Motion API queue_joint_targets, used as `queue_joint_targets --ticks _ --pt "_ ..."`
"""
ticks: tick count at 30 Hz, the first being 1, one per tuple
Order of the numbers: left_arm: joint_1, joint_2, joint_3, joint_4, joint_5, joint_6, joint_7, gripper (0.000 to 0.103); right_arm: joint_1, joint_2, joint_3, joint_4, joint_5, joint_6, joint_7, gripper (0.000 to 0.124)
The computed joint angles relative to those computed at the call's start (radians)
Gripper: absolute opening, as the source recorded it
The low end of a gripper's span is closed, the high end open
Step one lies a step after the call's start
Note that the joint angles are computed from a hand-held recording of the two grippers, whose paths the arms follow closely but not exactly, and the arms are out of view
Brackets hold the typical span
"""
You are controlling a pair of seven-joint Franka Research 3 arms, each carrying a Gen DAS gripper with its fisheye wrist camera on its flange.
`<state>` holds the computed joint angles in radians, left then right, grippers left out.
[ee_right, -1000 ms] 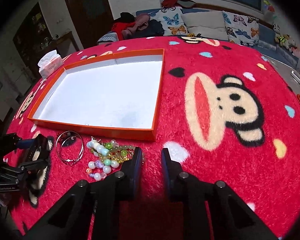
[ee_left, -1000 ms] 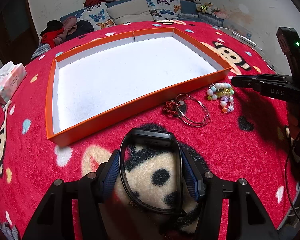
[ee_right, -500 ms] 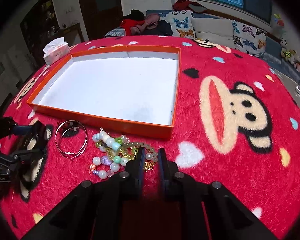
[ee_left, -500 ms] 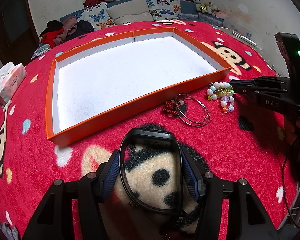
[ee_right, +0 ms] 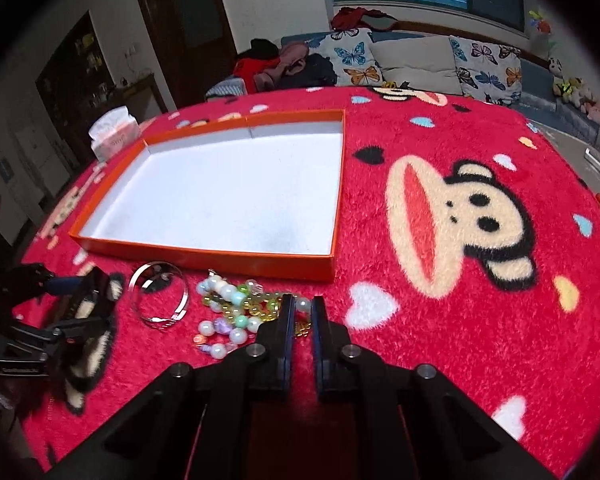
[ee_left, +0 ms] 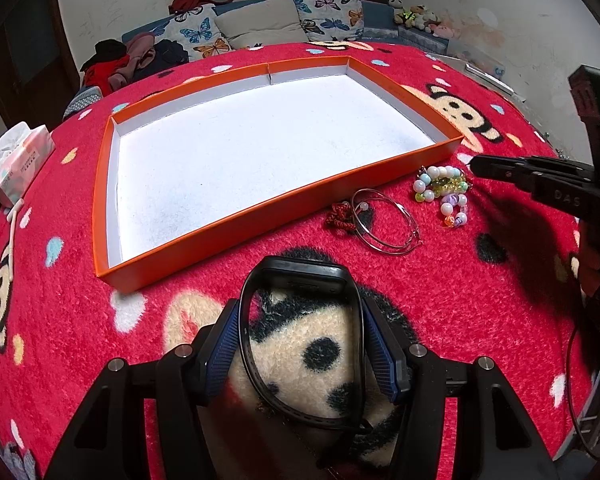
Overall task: Organize jewelry
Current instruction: 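Grasp the pearl earring with the right tool while the left tool holds the watch, then release the watch into the tray with the left tool while the right tool drops the earring there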
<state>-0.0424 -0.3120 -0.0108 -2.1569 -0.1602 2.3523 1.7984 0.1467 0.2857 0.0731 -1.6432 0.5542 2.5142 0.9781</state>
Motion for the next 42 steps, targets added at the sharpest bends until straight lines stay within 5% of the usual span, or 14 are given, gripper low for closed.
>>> queue_joint_targets --ticks 17,30,42 --pt "-0.006 -0.042 0.056 0.096 -0.085 -0.003 0.034 0.060 0.002 -0.031 0.009 0.042 0.068 0.004 -0.076 0.010" --pt "0.102 0.235 0.008 0.429 0.001 -0.074 -0.006 0.062 0.040 0.137 0.006 0.258 -0.062 -0.038 0.023 0.010" --pt "0.149 0.356 -0.046 0.464 0.040 -0.107 -0.052 0.064 0.051 0.210 0.002 0.328 -0.167 -0.106 0.124 0.010"
